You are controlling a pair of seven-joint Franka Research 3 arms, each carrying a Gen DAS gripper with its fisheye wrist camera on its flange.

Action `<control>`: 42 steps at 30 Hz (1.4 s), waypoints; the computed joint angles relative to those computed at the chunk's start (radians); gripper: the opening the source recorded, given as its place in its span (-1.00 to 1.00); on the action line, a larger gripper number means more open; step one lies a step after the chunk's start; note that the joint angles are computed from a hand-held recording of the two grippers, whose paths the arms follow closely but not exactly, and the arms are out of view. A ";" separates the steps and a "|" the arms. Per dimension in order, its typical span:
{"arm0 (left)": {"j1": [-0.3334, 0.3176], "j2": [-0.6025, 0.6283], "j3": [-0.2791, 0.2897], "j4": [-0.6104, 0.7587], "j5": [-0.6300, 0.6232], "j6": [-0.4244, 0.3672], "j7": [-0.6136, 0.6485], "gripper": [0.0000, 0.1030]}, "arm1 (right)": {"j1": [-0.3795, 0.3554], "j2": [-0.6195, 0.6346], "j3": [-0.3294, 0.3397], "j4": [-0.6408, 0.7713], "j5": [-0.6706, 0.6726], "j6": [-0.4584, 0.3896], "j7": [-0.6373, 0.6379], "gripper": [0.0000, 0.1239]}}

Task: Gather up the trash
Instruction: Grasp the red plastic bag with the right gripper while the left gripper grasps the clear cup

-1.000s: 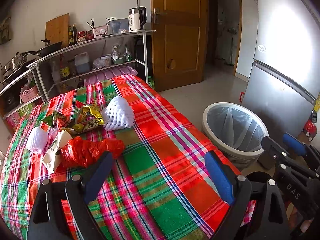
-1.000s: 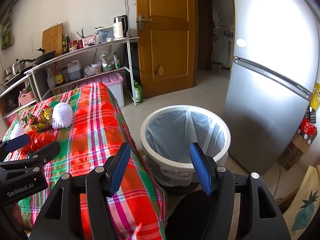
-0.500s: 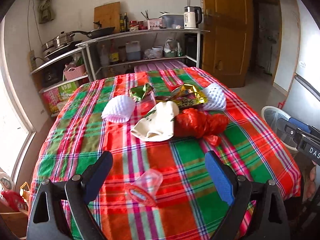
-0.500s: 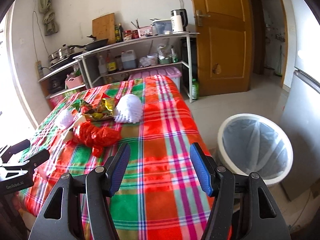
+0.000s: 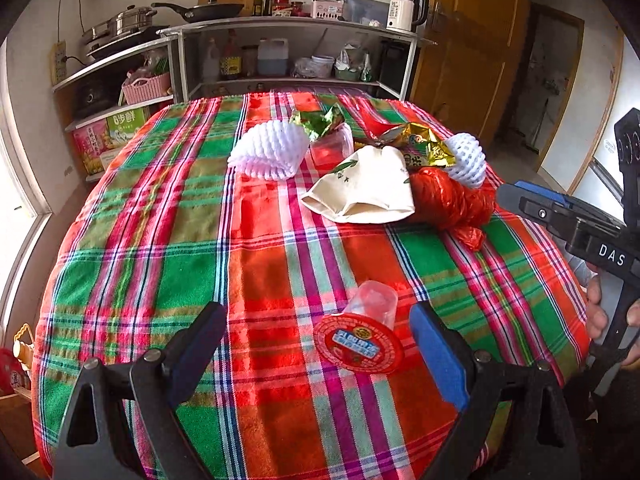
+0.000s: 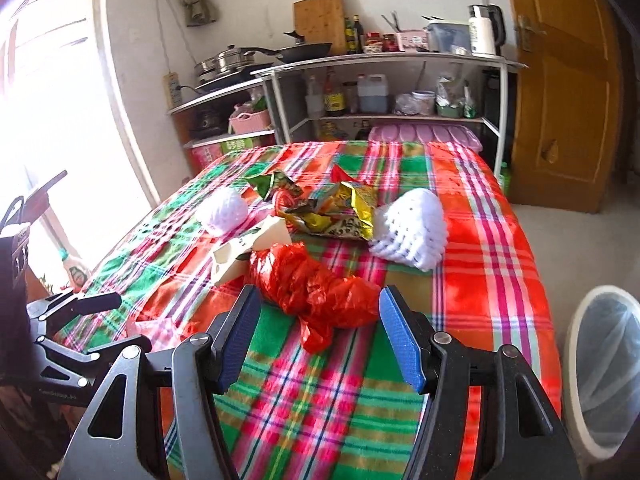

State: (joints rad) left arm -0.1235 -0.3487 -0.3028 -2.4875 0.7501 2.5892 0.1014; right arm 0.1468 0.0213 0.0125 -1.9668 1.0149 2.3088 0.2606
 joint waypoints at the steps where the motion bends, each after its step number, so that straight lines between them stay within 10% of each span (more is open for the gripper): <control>1: -0.001 0.003 0.009 -0.005 -0.008 0.014 0.005 0.83 | 0.003 0.013 0.003 0.016 -0.024 -0.014 -0.001 0.01; 12: 0.030 0.017 0.018 -0.036 -0.036 0.105 0.007 0.82 | 0.015 0.164 0.051 0.182 -0.197 -0.082 0.023 0.01; 19: 0.032 0.036 0.021 -0.017 -0.019 0.118 0.029 0.37 | 0.042 0.178 0.070 0.160 -0.301 0.023 -0.010 0.01; 27: 0.035 0.047 0.023 -0.008 -0.017 0.140 0.042 -0.11 | 0.023 0.161 0.065 0.146 -0.270 0.003 0.002 -0.15; 42: 0.036 0.105 0.003 0.086 0.068 0.154 0.019 -0.12 | -0.012 0.054 0.023 0.053 -0.135 0.005 0.041 -0.24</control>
